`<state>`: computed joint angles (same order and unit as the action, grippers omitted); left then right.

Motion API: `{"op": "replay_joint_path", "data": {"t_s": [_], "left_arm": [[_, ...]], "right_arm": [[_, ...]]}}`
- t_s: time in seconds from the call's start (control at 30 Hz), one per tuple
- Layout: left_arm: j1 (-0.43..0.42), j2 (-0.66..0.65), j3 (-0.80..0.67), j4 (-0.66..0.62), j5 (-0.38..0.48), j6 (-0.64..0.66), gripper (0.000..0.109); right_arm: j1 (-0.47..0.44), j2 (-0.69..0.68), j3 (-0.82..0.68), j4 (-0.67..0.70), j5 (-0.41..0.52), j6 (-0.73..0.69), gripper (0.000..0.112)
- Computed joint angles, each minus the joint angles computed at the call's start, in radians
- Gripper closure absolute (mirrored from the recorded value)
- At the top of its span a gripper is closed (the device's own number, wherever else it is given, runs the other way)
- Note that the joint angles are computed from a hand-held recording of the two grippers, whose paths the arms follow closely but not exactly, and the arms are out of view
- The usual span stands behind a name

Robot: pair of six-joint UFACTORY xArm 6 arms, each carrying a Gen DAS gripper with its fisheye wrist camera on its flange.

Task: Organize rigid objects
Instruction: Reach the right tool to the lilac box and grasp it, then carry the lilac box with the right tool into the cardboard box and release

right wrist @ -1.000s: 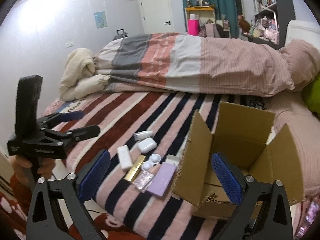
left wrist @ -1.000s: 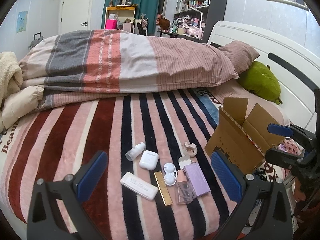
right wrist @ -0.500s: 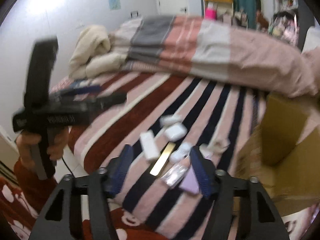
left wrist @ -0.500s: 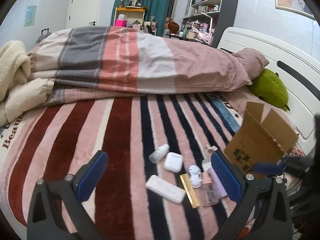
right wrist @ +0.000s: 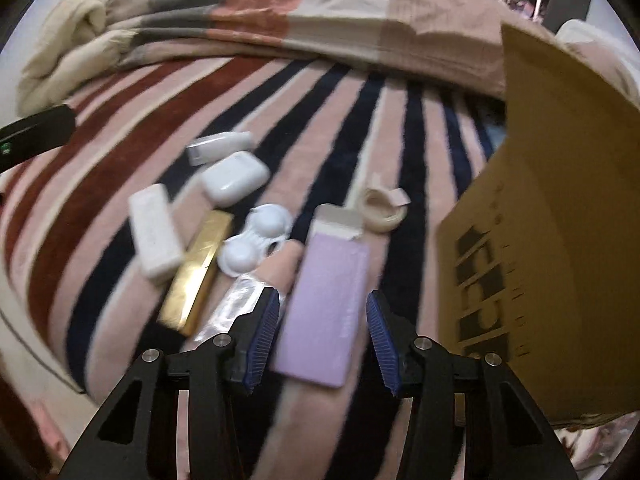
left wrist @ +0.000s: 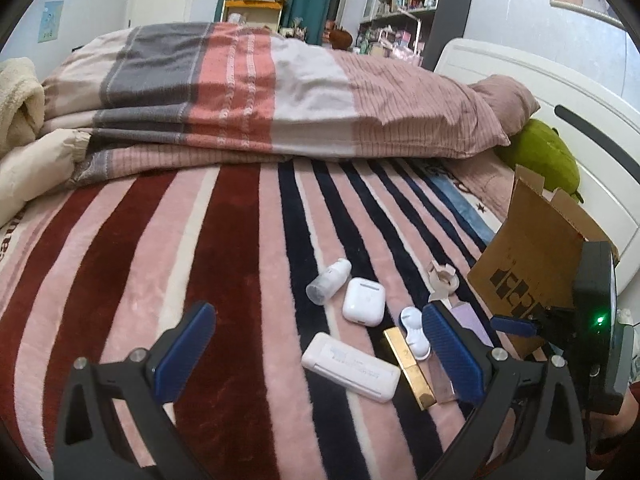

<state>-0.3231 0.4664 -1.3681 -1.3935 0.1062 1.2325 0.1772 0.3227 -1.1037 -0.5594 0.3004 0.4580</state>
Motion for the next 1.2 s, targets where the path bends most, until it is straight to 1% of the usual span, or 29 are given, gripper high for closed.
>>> {"op": "replay_joint_path", "data": {"t_s": [0.03,0.1,0.17,0.2,0.23,0.33,0.4,0.43,0.5,0.53,0.57,0.63,0.7,0.73,0.8,0.83,1.0,1.03,1.07,1.13,1.17,1.2], "left_arm": [[-0.004,0.001,-0.009,-0.072,-0.006,0.076,0.006],[-0.008,0.000,-0.012,-0.119,-0.007,0.152,0.006],[-0.012,-0.002,-0.008,-0.097,-0.009,0.149,0.006],[-0.011,-0.006,-0.002,-0.071,-0.001,0.129,0.006],[-0.009,-0.010,0.004,-0.047,0.011,0.111,0.006],[-0.007,-0.016,0.011,-0.049,0.026,0.118,0.006],[-0.004,-0.016,0.012,-0.037,0.041,0.102,0.006],[-0.001,-0.019,0.015,-0.032,0.059,0.094,0.006],[0.013,-0.027,0.020,-0.028,0.113,0.085,0.006],[0.013,-0.030,0.021,-0.035,0.126,0.092,0.006],[0.017,-0.034,0.022,-0.041,0.143,0.100,0.006],[0.018,-0.039,0.026,-0.059,0.151,0.127,0.006],[0.015,-0.042,0.029,-0.069,0.143,0.143,0.006],[0.015,-0.043,0.031,-0.073,0.141,0.149,0.006],[0.014,-0.041,0.030,-0.070,0.136,0.148,0.006],[0.016,-0.039,0.029,-0.062,0.139,0.140,0.006],[0.025,-0.037,0.024,-0.045,0.183,0.125,0.006],[0.026,-0.038,0.025,-0.036,0.193,0.121,0.006],[0.026,-0.038,0.026,-0.021,0.199,0.111,0.006],[0.030,-0.042,0.028,-0.001,0.226,0.107,0.006],[0.036,-0.044,0.028,-0.003,0.251,0.112,0.006],[0.046,-0.046,0.024,-0.002,0.297,0.113,0.006]], "right_arm": [[0.001,0.000,0.000,0.012,0.005,-0.012,0.071],[0.000,0.003,-0.010,0.030,0.018,-0.029,0.071],[0.006,0.007,-0.025,0.008,0.041,-0.014,0.071],[0.009,0.001,-0.023,-0.045,0.051,0.016,0.071],[0.012,-0.005,-0.017,-0.056,0.056,0.016,0.071],[0.010,-0.019,0.010,0.061,0.039,-0.064,0.071],[0.006,-0.011,0.001,0.041,0.043,-0.037,0.071],[0.003,-0.008,0.002,0.070,0.031,-0.044,0.071],[0.002,0.000,-0.001,0.187,0.019,-0.119,0.071],[0.001,0.004,-0.008,0.202,0.021,-0.124,0.071],[0.001,0.013,-0.019,0.190,0.023,-0.113,0.071],[-0.002,0.030,-0.043,0.100,0.044,-0.042,0.071],[-0.005,0.028,-0.041,0.070,0.053,-0.034,0.077],[-0.008,0.024,-0.037,0.065,0.061,-0.035,0.077],[-0.016,0.013,-0.021,0.080,0.055,-0.050,0.077],[-0.019,0.008,-0.014,0.113,0.047,-0.076,0.077],[-0.012,0.058,-0.056,0.209,0.088,-0.165,0.075],[-0.017,0.060,-0.047,0.190,0.063,-0.143,0.077],[-0.022,0.058,-0.040,0.136,0.043,-0.095,0.079],[-0.025,0.030,-0.007,0.058,0.002,-0.037,0.079],[-0.025,0.013,0.011,0.054,-0.014,-0.038,0.079],[-0.024,-0.009,0.032,0.071,-0.034,-0.058,0.079]]}}
